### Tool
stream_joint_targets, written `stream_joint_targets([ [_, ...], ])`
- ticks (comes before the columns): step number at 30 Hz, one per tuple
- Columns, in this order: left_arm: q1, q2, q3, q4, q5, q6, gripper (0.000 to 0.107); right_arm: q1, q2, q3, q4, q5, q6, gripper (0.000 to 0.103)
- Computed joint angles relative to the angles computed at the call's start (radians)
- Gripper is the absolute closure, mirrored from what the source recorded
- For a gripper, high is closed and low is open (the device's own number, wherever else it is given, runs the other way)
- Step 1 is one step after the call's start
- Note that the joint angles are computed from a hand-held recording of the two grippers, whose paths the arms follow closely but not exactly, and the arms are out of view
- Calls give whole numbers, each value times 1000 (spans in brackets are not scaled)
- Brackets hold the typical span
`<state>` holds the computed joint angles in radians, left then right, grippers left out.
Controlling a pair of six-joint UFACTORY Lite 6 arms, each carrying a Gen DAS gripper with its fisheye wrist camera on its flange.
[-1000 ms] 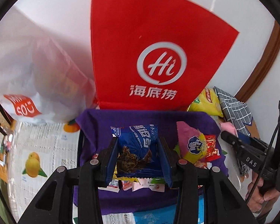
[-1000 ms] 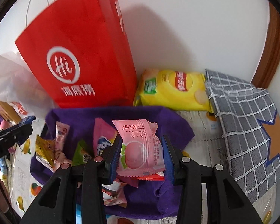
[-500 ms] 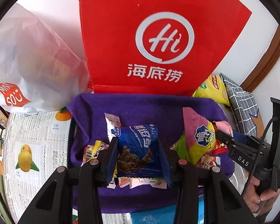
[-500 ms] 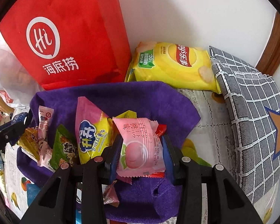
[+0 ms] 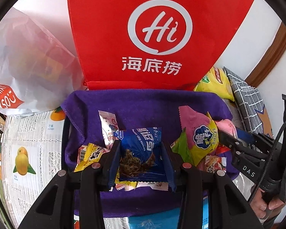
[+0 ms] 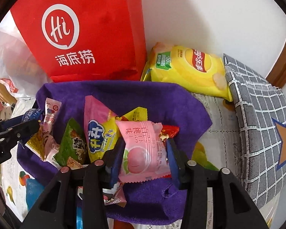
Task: Organize snacks
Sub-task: 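Open the right tool over the towel while the left tool releases the blue packet there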
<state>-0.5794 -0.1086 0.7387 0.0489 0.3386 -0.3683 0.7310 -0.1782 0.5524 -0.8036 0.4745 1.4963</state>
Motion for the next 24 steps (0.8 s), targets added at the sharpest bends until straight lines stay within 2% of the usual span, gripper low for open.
stream_joint_targets([
  [3, -12, 16, 7, 13, -2, -20, 66, -3, -19, -4, -1, 6, -1, 50],
  [6, -17, 25, 9, 10, 1, -19, 65, 1, -50, -13, 1, 5, -10, 38],
  [20, -46, 60, 31, 62, 21, -69, 64, 72, -57, 24, 7, 46, -16, 35],
  [24, -41, 74, 42, 42, 33, -34, 59, 75, -61, 28, 23, 41, -33, 35],
])
